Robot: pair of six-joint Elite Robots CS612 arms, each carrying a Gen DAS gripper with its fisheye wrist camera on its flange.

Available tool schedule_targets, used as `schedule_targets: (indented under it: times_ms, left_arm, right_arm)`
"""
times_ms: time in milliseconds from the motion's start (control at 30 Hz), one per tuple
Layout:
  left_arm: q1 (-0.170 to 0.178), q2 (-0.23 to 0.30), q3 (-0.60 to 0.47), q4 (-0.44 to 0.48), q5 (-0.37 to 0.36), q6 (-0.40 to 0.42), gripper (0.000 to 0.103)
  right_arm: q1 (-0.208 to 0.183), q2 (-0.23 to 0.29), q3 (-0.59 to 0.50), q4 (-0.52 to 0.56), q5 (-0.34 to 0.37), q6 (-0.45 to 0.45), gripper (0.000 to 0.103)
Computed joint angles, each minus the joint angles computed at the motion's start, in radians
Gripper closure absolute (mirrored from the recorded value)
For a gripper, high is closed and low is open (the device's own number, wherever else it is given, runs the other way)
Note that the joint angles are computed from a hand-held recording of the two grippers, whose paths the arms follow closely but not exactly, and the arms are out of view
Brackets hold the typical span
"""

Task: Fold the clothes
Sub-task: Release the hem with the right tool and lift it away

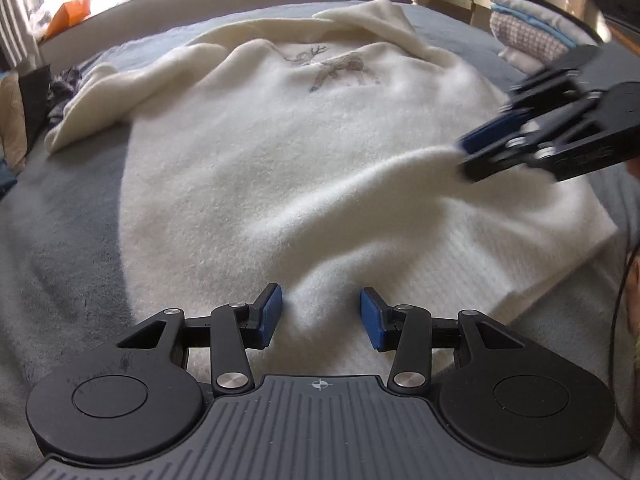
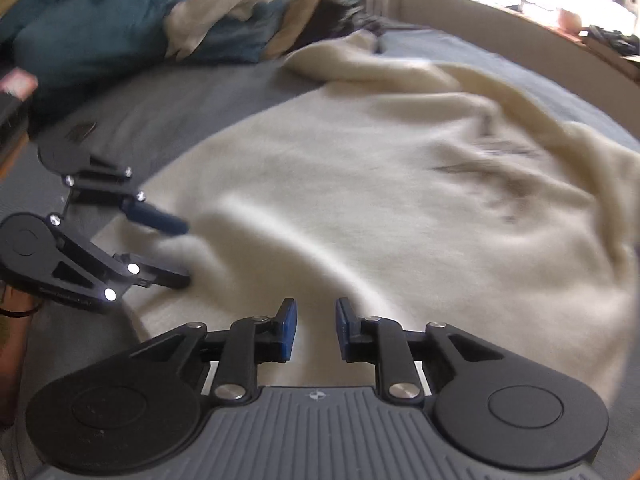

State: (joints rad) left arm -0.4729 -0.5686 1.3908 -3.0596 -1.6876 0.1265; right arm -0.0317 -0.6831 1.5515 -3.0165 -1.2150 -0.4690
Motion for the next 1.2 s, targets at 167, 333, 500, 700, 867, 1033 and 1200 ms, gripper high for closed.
schedule_targets:
  times_ms: [167,333,500,700,867,1033,1200]
  left_arm:
    - [0.003,0.002,0.0,-0.002,-0.009,-0.024,0.06]
    - [-0.002,0.0,0.007,-0.013,0.005,-0.024,0.06]
    - [-0.004,-0.002,0.008,-0.011,0.015,-0.025,0.06]
    - [-0.011,-0.006,0.013,-0.025,0.044,-0.022,0.06]
    - [-0.014,-0.002,0.007,-0.02,0.057,-0.013,0.06]
    - [-0.017,0.0,0.01,-0.026,0.066,0.007,0.06]
    - [-0.017,0.0,0.01,-0.025,0.068,0.004,0.06]
  right_arm:
    - [-0.027,-0.066,0.076,0.069,-0.049,-0.091,0.059]
    - [-0.01,-0.059,0.102,0.089,-0.195,-0.167,0.063]
    - [-0.013,-0.051,0.125,0.016,-0.195,-0.162,0.092]
    - [-0.016,-0.063,0.144,-0.056,-0.206,-0.134,0.099]
    - [-0.015,-0.043,0.137,-0.11,-0.233,-0.099,0.099]
    - [-0.037,-0.046,0.137,-0.083,-0.181,-0.009,0.09]
    - [-0.093,-0.097,0.19,-0.101,-0.102,0.216,0.064]
